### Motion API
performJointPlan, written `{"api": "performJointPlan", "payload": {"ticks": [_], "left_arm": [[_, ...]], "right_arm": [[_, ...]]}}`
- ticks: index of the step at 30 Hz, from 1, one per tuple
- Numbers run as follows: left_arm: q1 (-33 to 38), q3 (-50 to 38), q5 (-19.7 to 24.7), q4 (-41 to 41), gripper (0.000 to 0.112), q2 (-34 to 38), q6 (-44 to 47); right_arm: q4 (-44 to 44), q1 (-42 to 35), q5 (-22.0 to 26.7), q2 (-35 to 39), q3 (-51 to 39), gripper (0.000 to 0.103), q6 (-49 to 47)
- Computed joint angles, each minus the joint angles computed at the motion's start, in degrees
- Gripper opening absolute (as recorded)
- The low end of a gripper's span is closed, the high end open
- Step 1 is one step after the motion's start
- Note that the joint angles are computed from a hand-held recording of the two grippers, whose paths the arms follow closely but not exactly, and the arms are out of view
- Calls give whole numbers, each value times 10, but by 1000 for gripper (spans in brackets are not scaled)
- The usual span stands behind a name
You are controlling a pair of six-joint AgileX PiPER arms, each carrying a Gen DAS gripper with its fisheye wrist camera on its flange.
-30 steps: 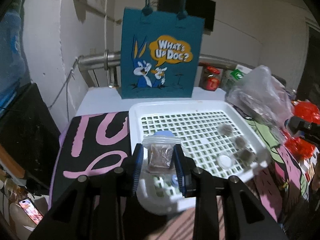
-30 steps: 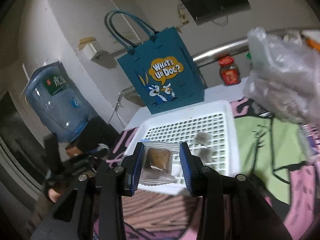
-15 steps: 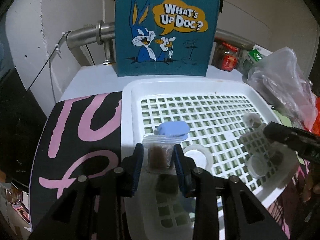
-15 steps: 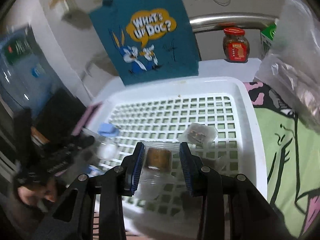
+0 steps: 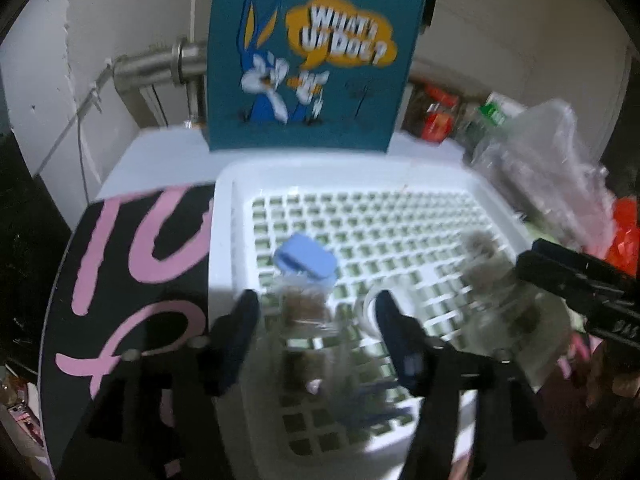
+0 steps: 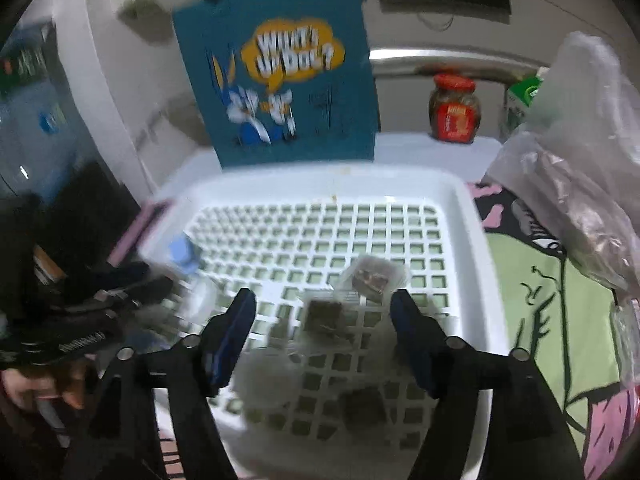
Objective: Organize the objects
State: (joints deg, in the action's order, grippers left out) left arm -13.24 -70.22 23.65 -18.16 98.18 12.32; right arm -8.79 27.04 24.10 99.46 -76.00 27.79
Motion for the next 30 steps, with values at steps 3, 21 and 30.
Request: {"api": "performJointPlan", "payload": {"ticks": [3, 21, 30], "left_arm": [[10, 25, -8, -76, 71, -55, 70], [-57, 148, -14, 158, 77, -368, -156], [-128, 228, 9, 373, 77, -440, -382]], "right_arm": [[-2, -5, -35, -80, 55, 82, 22], [-584, 297, 155, -398, 184, 103, 537], [-693, 466, 305, -403, 234, 103, 637]]}}
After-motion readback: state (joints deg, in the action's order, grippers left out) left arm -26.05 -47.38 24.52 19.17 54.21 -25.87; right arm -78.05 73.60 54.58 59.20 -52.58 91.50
